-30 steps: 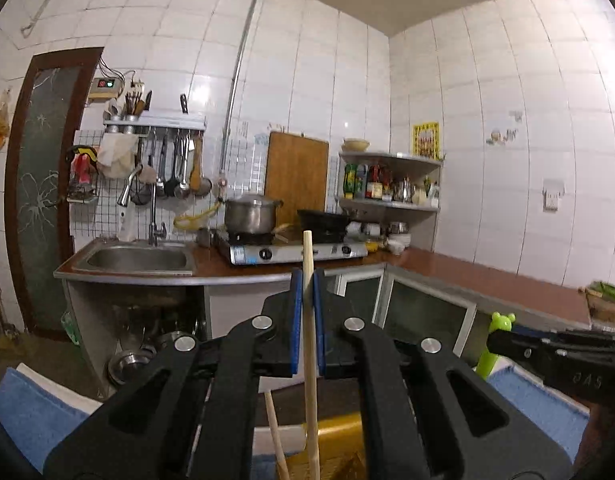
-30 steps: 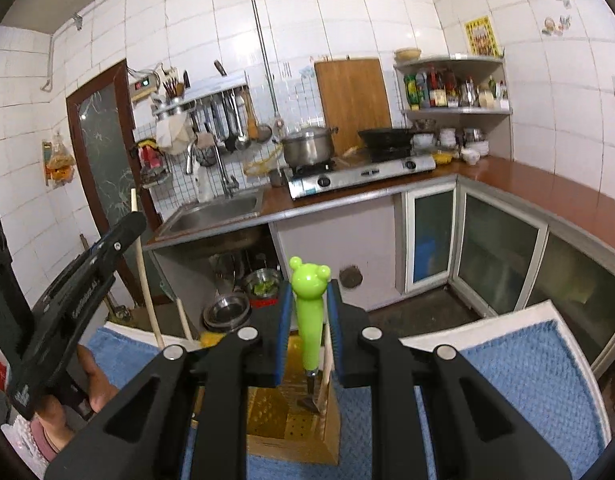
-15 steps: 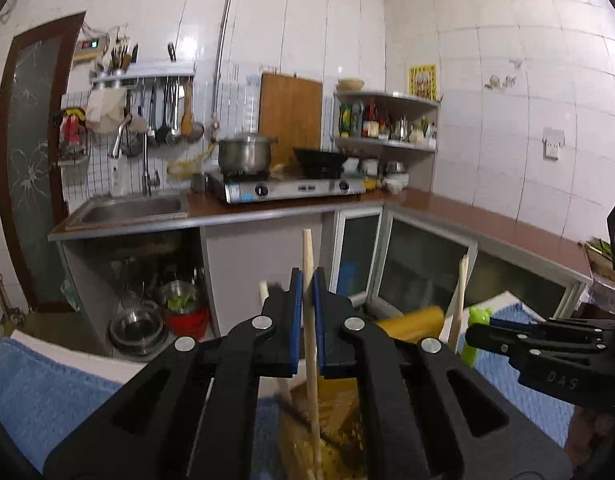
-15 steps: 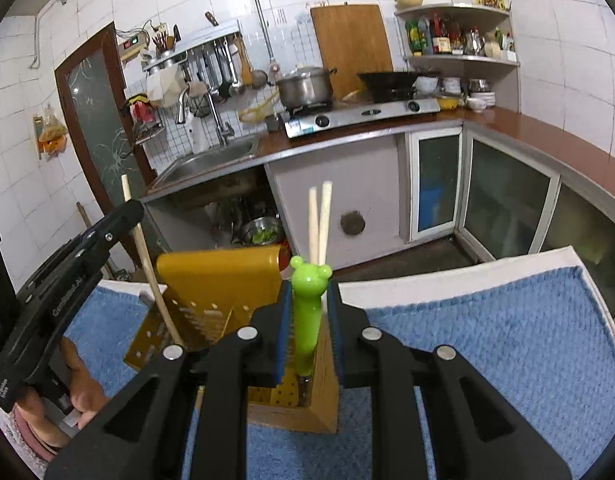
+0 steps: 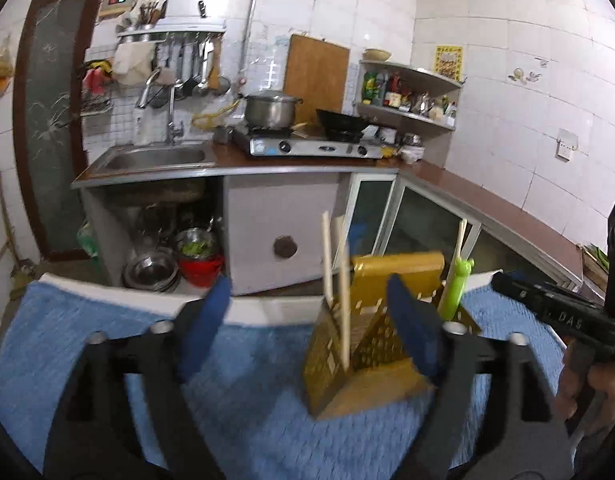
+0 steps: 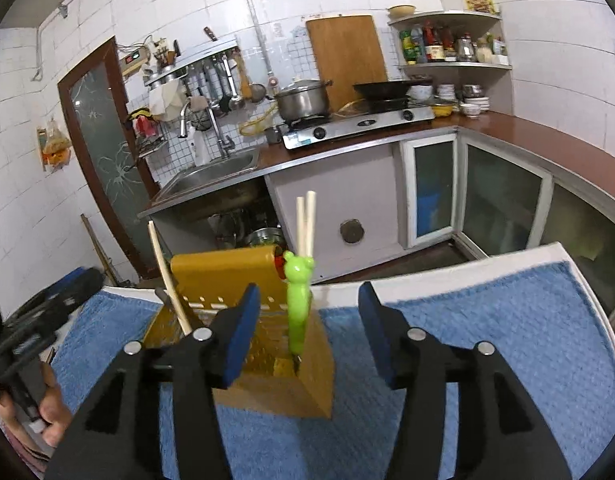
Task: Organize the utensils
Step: 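Move both tools back down to the remaining chopsticks on the towel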
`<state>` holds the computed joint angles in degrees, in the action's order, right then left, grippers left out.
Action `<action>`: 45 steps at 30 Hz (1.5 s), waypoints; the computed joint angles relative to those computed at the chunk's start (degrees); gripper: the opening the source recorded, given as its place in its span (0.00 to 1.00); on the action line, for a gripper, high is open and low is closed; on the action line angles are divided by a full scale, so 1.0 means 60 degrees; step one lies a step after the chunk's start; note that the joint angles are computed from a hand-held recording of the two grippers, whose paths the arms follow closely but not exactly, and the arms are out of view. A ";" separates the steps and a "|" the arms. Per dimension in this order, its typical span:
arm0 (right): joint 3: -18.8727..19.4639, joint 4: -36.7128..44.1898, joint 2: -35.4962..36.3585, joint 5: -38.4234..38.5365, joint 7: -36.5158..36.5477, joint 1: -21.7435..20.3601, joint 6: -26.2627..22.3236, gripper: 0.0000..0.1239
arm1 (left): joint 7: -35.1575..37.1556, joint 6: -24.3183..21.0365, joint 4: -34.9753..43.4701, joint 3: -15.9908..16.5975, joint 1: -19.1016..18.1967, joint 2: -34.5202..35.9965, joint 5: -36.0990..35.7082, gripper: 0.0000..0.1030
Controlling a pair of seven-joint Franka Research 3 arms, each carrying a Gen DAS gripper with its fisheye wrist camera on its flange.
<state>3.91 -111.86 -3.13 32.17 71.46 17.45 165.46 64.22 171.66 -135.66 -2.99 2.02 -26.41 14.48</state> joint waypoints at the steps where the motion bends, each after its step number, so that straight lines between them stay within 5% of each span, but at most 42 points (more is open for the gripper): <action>1: 0.0023 -0.0318 -0.0244 -0.0305 0.0271 -0.0051 0.0047 0.48 | 0.0069 -0.0157 -0.0174 0.0097 -0.0091 -0.0255 -0.0063 0.85; 4: 0.0179 -0.1307 -0.0981 -0.1422 0.1114 -0.0238 0.0189 0.54 | -0.0205 -0.0727 -0.0828 -0.0208 0.0303 -0.1164 0.0143 0.95; 15: 0.0570 -0.4327 -0.2798 -0.2842 0.3439 -0.0620 0.0048 0.56 | -0.0910 -0.2595 -0.3019 -0.0553 0.0188 -0.3592 0.0367 0.95; 32: 0.1294 -0.6281 -0.4056 -0.3781 0.4688 -0.0538 0.0135 0.56 | -0.1456 -0.3739 -0.4162 -0.0471 -0.0690 -0.4330 0.0183 0.94; 39: 0.1673 -0.6074 -0.3915 -0.4522 0.5415 -0.0732 -0.0567 0.50 | -0.1018 -0.4071 -0.4134 -0.0008 -0.1132 -0.4034 -0.0395 0.54; 41: 0.1428 -0.5972 -0.3791 -0.4397 0.5368 -0.0478 -0.0822 0.39 | -0.0869 -0.4156 -0.4080 0.0041 -0.1213 -0.3888 -0.0552 0.46; 45: 0.1254 -0.5922 -0.3725 -0.4276 0.5447 -0.0305 -0.0972 0.37 | -0.0574 -0.4262 -0.3893 0.0046 -0.1327 -0.3522 -0.0785 0.38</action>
